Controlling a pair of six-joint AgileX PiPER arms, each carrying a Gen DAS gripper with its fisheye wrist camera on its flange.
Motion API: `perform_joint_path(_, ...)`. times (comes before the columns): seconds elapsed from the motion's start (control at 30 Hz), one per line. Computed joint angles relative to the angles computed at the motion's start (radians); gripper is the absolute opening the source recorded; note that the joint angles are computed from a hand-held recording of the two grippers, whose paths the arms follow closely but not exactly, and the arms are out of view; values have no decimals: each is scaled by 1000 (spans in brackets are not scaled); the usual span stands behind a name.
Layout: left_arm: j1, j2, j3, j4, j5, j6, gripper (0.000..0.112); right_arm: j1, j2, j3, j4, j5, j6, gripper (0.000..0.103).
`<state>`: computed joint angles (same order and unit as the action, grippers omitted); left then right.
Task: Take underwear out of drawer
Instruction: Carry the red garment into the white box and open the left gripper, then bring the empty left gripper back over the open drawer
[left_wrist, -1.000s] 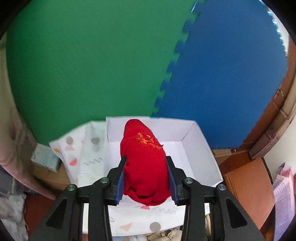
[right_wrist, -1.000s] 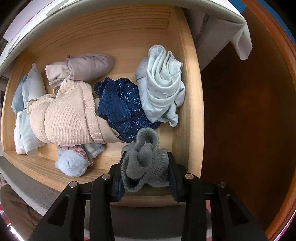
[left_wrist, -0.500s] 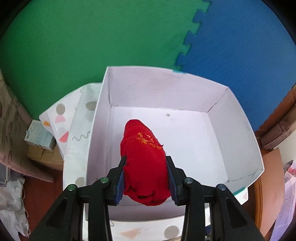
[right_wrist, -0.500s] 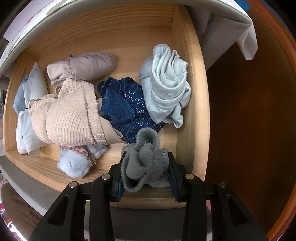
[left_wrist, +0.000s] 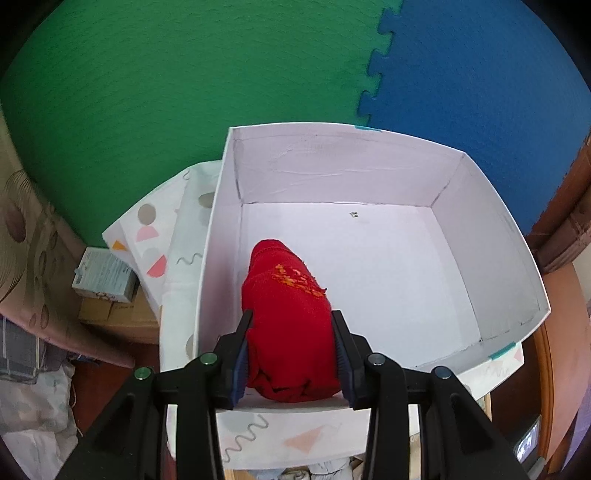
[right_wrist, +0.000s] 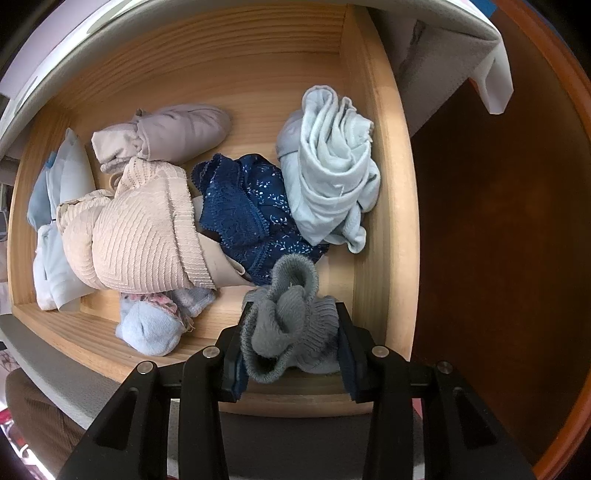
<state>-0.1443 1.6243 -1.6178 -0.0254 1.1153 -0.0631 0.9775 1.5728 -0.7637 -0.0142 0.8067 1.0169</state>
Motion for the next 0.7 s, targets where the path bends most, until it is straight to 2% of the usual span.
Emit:
perform_joint_path(0.4, -30, -59, 37, 41, 45, -65, 40, -3, 1, 2, 1, -3, -3, 37)
perform_joint_path(0.53, -20, -61, 32, 27, 39, -101, 44, -18, -10, 8, 3, -4, -16, 37)
perform_joint_path(0.7, -30, -31, -10, 34, 61, -132, 54, -21, -14, 14, 2, -6, -20, 37)
